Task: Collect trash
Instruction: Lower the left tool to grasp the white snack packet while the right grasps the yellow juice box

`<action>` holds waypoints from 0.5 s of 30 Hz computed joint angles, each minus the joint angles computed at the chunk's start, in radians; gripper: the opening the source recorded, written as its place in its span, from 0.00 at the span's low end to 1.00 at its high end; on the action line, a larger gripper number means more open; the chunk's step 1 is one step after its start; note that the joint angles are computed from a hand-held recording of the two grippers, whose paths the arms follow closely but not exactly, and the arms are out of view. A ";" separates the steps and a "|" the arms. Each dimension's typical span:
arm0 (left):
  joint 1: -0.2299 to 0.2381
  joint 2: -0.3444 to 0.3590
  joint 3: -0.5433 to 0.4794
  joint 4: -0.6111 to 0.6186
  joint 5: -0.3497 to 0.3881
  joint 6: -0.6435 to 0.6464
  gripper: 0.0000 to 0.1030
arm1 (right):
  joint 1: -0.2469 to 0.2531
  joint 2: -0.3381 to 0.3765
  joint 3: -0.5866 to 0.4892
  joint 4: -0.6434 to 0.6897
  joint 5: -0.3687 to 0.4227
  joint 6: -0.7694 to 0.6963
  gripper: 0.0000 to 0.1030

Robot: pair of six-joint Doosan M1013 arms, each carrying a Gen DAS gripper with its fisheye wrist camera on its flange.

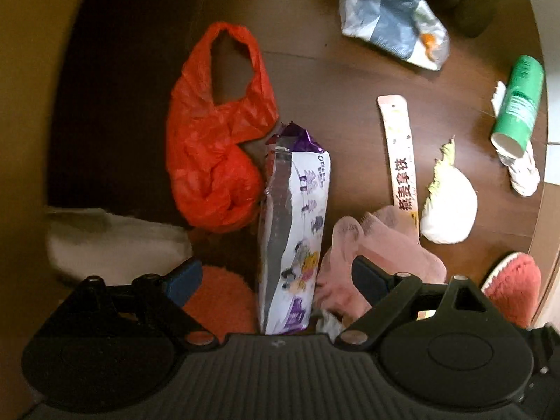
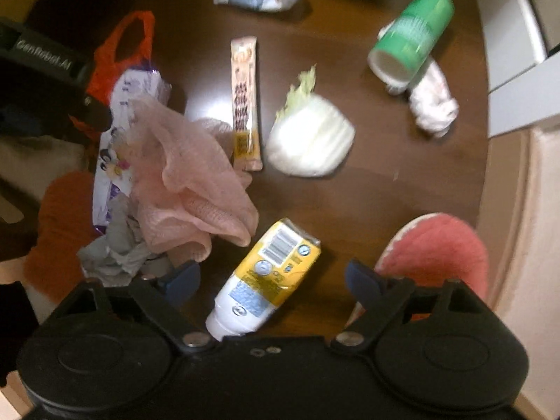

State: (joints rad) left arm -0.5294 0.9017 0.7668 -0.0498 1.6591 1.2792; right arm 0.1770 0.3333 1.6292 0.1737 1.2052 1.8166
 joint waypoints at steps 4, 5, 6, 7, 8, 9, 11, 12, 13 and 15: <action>0.003 0.027 0.002 -0.016 0.010 -0.007 0.77 | -0.013 0.020 0.026 0.061 -0.018 0.012 0.87; 0.002 0.033 0.003 -0.014 0.016 -0.003 0.71 | -0.014 0.024 0.031 0.066 -0.018 0.017 0.85; 0.002 0.039 0.003 -0.012 0.021 -0.002 0.67 | -0.014 0.028 0.033 0.065 -0.014 0.023 0.83; 0.003 0.044 0.002 -0.016 0.024 -0.011 0.62 | -0.015 0.031 0.038 0.071 -0.012 0.024 0.81; 0.010 0.046 0.007 -0.041 0.018 -0.034 0.62 | -0.017 0.034 0.043 0.081 -0.011 0.022 0.80; 0.015 0.047 0.008 -0.056 0.014 -0.050 0.61 | -0.019 0.036 0.049 0.089 -0.014 0.023 0.80; 0.018 0.050 0.012 -0.078 0.005 -0.058 0.54 | -0.019 0.041 0.054 0.091 -0.018 0.034 0.79; 0.018 0.054 0.011 -0.082 0.009 -0.048 0.52 | -0.020 0.043 0.057 0.095 -0.023 0.040 0.79; 0.016 0.055 0.011 -0.085 0.011 -0.045 0.47 | -0.021 0.045 0.058 0.100 -0.026 0.043 0.78; 0.017 0.055 0.017 -0.100 0.005 -0.043 0.39 | -0.019 0.049 0.059 0.092 -0.034 0.051 0.74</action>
